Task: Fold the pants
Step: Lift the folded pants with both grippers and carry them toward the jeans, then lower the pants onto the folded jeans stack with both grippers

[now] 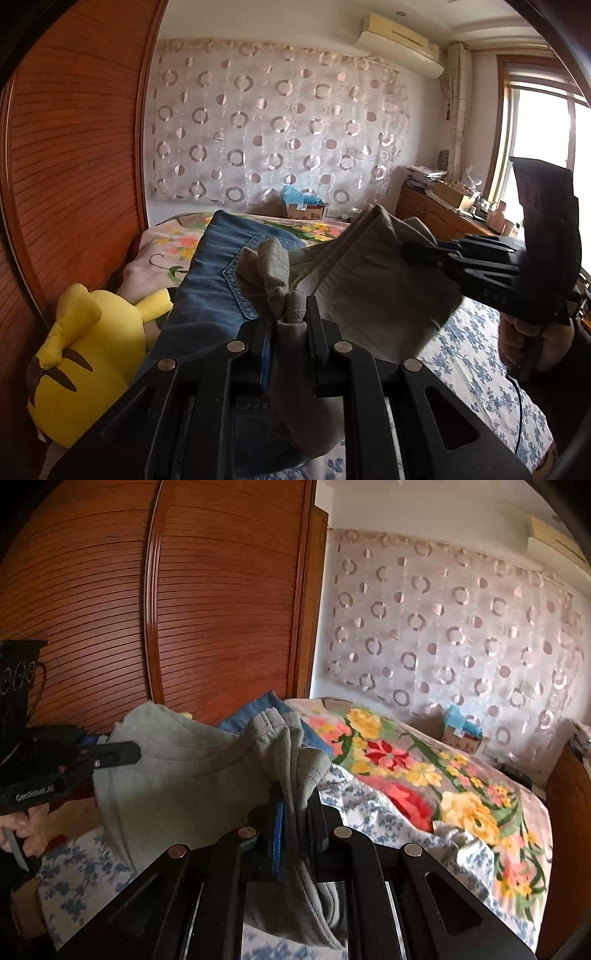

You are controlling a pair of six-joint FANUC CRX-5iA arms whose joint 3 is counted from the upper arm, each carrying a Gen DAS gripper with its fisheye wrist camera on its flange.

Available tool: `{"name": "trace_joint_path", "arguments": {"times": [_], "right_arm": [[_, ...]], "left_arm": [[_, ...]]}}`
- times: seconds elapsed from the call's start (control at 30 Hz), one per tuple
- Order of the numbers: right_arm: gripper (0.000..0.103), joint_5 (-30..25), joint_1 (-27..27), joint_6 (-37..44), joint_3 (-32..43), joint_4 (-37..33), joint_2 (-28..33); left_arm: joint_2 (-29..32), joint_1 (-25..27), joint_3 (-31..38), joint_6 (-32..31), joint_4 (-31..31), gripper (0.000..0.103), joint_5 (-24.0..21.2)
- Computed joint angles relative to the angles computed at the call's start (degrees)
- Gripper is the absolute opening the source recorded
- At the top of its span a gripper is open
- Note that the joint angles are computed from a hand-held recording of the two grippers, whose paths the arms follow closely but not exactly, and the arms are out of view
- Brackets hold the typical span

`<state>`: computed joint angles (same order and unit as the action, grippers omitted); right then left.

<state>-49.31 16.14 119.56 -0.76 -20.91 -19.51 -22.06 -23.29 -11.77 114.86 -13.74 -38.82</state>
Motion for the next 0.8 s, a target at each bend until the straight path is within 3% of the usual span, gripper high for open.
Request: {"name": "trace_joint_path", "arguments": {"times": [0.17, 0.5, 0.8], "right_arm": [[0.010, 1.3, 1.9, 2.7, 3.2, 1.3, 4.8], [0.010, 1.2, 2.3, 12.5, 10.0, -3.5, 12.6], [0.010, -0.2, 2.6, 14.5, 13.5, -4.3, 16.3]], "left_arm": [[-0.9, 1.1, -1.2, 2.6, -0.9, 0.016, 0.6], [-2.4, 3.3, -3.3, 2.8, 1.1, 0.016, -0.4], [-3.9, 3.0, -4.2, 9.6, -1.1, 0.016, -1.3]]}}
